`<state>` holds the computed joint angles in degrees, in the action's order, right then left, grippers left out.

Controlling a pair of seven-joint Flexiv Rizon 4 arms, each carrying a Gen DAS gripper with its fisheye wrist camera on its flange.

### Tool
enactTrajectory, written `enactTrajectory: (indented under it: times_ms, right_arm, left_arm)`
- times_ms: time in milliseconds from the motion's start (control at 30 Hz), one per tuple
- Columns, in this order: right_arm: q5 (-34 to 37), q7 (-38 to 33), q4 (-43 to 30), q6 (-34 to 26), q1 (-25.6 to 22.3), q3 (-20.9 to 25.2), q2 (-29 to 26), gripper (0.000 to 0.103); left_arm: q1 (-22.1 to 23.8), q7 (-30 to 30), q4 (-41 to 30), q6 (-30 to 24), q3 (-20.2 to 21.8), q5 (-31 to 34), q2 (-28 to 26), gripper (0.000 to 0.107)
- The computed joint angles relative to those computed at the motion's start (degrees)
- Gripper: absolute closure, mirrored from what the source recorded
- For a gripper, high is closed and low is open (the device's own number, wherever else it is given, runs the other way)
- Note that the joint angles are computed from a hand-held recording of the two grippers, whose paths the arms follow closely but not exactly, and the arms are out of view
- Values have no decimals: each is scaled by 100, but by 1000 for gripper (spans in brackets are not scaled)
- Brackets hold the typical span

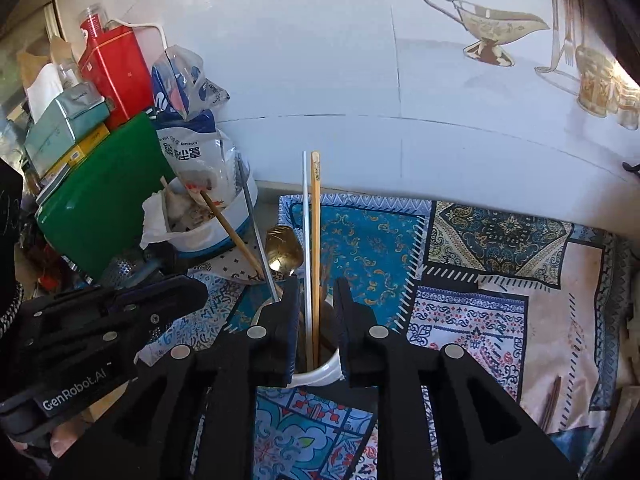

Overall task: Organize utensils
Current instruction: 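Lower both chopsticks into the white cup and open both tools, then move the left tool to the other dark chopstick while the right tool moves to the green chopstick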

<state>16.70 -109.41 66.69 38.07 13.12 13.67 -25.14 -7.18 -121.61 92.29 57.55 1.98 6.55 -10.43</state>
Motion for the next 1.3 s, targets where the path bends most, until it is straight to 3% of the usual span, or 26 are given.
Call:
enactTrajectory:
  times_ms: [267, 500, 967, 1300]
  right_arm:
    - [80, -199, 271, 32, -320, -129, 428, 88]
    - [-20, -190, 578, 190, -569, -345, 692, 87]
    - [-550, 302, 1156, 154, -1024, -752, 830, 87]
    - [-1021, 684, 1409, -563, -1277, -921, 521, 87]
  left_arm:
    - [-291, -242, -405, -159, -101, 425, -74, 87]
    - [-593, -19, -919, -313, -240, 437, -484, 83]
    - [-1051, 628, -1701, -1057, -379, -203, -1500, 78]
    - [-1079, 996, -1588, -1782, -466, -753, -1996, 78]
